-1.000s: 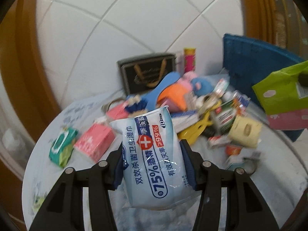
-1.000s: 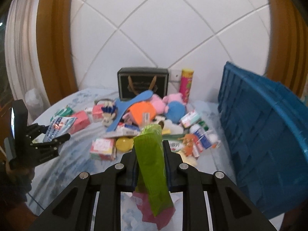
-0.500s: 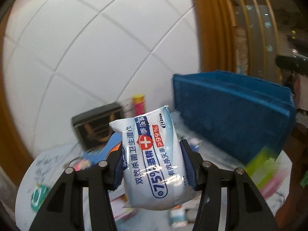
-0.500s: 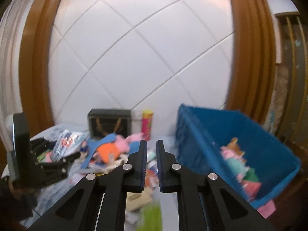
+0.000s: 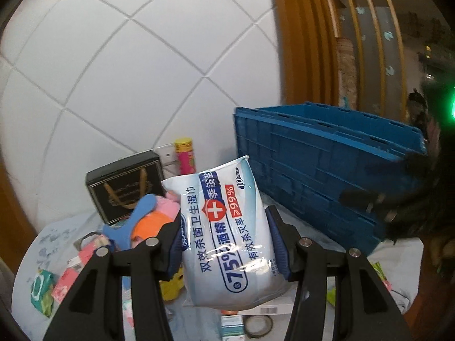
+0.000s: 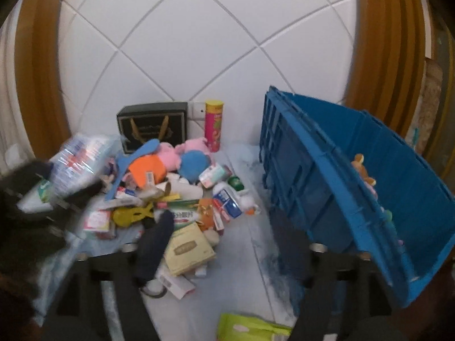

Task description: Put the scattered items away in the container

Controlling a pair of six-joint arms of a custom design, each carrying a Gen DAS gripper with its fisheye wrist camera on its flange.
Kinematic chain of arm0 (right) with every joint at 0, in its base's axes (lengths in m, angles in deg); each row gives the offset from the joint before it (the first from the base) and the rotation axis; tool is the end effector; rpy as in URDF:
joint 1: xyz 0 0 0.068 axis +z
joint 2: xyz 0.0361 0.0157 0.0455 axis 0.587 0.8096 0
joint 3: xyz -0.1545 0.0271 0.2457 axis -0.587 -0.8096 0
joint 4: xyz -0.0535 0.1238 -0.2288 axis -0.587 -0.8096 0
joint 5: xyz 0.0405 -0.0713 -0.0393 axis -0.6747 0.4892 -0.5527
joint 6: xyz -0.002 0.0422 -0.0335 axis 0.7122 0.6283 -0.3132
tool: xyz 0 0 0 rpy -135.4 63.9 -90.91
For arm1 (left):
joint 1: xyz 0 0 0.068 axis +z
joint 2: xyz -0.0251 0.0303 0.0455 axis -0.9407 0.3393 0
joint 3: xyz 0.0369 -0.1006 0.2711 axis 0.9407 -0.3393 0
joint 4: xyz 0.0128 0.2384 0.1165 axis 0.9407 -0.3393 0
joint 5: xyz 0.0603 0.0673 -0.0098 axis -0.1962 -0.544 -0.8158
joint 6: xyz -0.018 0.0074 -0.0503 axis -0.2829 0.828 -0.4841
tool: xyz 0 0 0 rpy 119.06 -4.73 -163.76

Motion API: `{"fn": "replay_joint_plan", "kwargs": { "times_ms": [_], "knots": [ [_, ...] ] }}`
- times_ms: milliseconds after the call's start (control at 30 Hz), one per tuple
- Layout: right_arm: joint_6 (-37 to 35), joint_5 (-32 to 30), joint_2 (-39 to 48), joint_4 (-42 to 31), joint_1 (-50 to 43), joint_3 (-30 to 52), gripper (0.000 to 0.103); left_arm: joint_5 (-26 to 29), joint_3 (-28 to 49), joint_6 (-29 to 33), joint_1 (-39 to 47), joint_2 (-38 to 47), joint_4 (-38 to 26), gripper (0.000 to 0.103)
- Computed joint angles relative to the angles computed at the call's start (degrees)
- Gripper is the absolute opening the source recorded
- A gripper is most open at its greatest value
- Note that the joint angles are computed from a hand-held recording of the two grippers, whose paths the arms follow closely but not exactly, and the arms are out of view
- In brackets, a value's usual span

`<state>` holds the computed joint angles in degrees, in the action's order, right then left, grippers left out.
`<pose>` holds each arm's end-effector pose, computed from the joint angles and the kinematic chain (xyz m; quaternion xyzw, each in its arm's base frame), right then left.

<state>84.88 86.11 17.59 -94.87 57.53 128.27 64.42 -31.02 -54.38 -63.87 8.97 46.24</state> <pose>0.2799 0.0989 0.2924 -0.0132 0.8996 -0.0203 0.4361 0.3224 0.0170 0.2856 0.2334 0.8083 -0.1158 0.5280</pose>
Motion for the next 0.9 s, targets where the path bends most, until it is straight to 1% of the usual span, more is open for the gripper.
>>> {"fn": "replay_joint_plan", "kwargs": {
  "times_ms": [67, 167, 267, 300, 367, 467, 567, 633, 700, 767, 867, 900],
  "knots": [
    [2.2, -3.9, 3.6, 3.6, -1.9, -1.9, 0.076, -0.9, -0.2, -0.1, 1.2, 0.2, 0.2, 0.051],
    [4.4, -7.6, 10.8, 8.1, -3.4, -2.8, 0.076, -1.9, 0.1, 1.0, 3.5, 1.3, -0.2, 0.051],
    [6.1, -8.2, 17.5, 10.8, -3.3, -1.7, 0.077, -1.9, 0.3, 1.9, 5.6, 2.3, -0.3, 0.051],
    [7.0, -7.7, 19.3, 11.5, -3.0, -1.3, 0.081, -1.7, 0.4, 2.2, 6.3, 2.6, -0.3, 0.051],
    [8.6, -7.6, 23.0, 12.8, -2.7, -0.4, 0.086, -1.4, 0.5, 2.8, 7.7, 3.2, 0.0, 0.051],
    [9.8, -11.1, 28.4, 13.8, -3.2, 1.3, 0.086, -0.6, 0.8, 3.7, 9.3, 4.1, 0.0, 0.051],
    [6.4, -14.2, 30.5, 16.7, -1.7, 0.3, 0.086, 0.8, 1.3, 4.7, 11.0, 5.1, -0.4, 0.051],
    [2.3, -13.6, 30.4, 18.4, 0.6, -1.4, 0.085, 1.4, 1.8, 4.7, 11.6, 5.9, -0.5, 0.051],
    [-1.9, -12.7, 30.3, 19.5, 3.0, -2.8, 0.080, 2.0, 2.2, 4.7, 12.1, 6.6, -0.6, 0.051],
    [-4.4, -12.5, 31.1, 19.1, 4.6, -3.2, 0.065, 2.5, 2.5, 4.7, 12.4, 7.2, -0.7, 0.051],
    [-7.6, -11.0, 33.1, 19.1, 6.1, -4.5, 0.064, 2.6, 2.4, 5.2, 12.6, 7.6, -0.6, 0.051],
    [-8.4, -10.5, 34.3, 19.2, 6.3, -4.7, 0.062, 2.6, 2.3, 5.3, 12.7, 7.8, -0.5, 0.051]
  ]
}}
